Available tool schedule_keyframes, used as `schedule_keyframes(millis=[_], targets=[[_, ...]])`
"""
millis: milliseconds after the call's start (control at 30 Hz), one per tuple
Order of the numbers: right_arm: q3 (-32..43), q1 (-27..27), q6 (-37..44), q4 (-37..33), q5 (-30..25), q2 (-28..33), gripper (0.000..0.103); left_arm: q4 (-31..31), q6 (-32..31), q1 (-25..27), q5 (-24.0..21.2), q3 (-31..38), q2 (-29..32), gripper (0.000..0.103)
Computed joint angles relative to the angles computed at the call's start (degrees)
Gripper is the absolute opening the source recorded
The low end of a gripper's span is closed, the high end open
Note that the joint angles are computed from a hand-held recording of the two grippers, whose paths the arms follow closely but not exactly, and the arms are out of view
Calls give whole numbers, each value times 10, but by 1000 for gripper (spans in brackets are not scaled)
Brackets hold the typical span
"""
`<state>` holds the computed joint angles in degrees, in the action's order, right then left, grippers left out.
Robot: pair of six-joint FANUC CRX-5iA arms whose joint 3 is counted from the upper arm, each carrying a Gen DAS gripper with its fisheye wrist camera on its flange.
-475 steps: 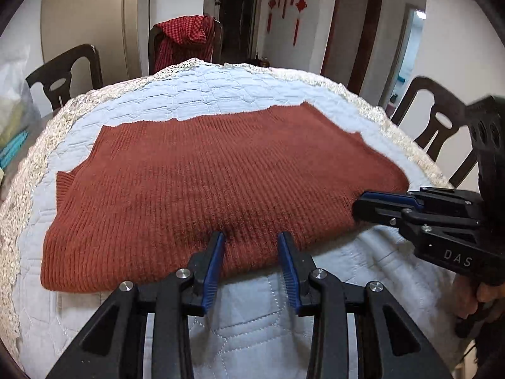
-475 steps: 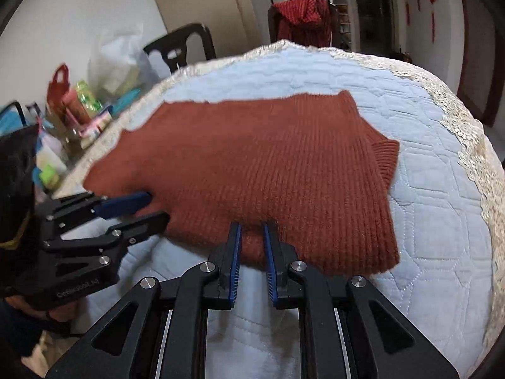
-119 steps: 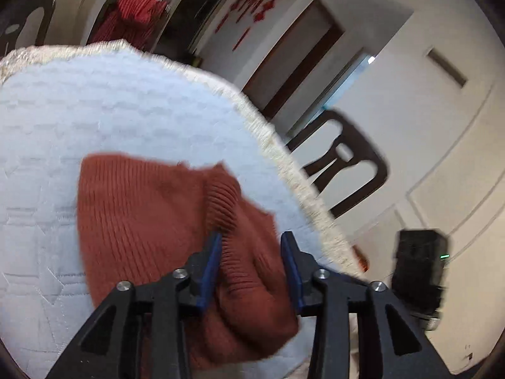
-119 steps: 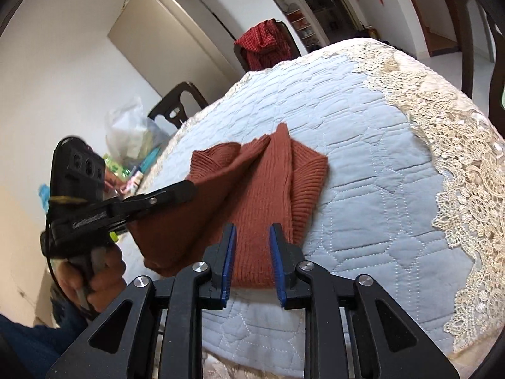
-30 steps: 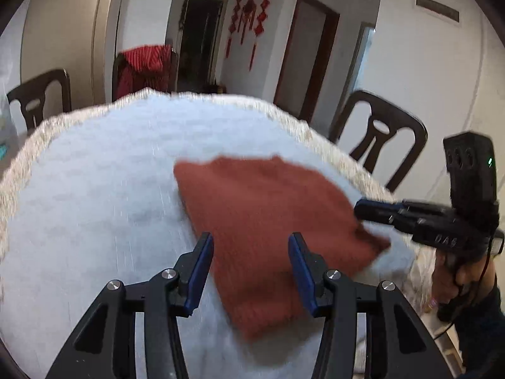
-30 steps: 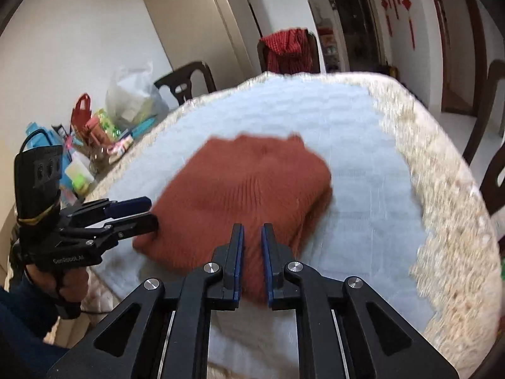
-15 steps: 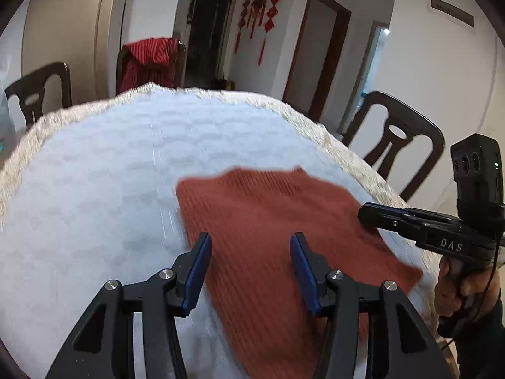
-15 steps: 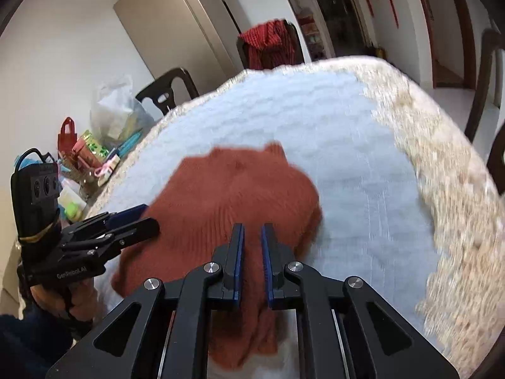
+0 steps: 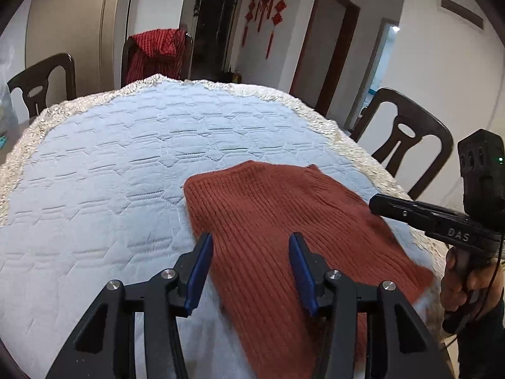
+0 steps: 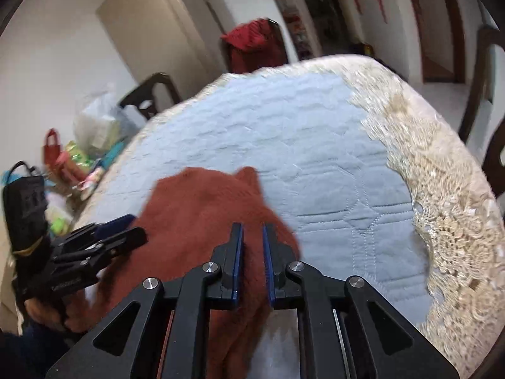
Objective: Fold small clothes
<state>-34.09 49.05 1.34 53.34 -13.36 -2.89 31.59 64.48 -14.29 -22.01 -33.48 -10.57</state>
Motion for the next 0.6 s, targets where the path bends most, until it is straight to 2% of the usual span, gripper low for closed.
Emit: schedule_keyframes(millis=[100, 133, 233, 333, 400, 600], targets=[[-31, 20, -15, 39, 4, -34, 12, 12, -17, -3, -1, -25, -34, 44], [-37, 33, -4, 30, -1, -43, 12, 12, -19, -3, -5, -35, -46, 41], [-48, 71, 18, 11, -43, -60, 12, 18, -26, -5, -15, -58, -73, 40], [-50, 93, 50, -24, -65, -62, 12, 17, -25, -8, -24, -65, -70, 38], [-49, 97, 56, -29, -79, -56, 12, 4, -8, -10, -20, -65, -63, 38], [-58, 80, 5, 21, -58, -45, 11, 60, -45, -11, -1, -88, -65, 38]])
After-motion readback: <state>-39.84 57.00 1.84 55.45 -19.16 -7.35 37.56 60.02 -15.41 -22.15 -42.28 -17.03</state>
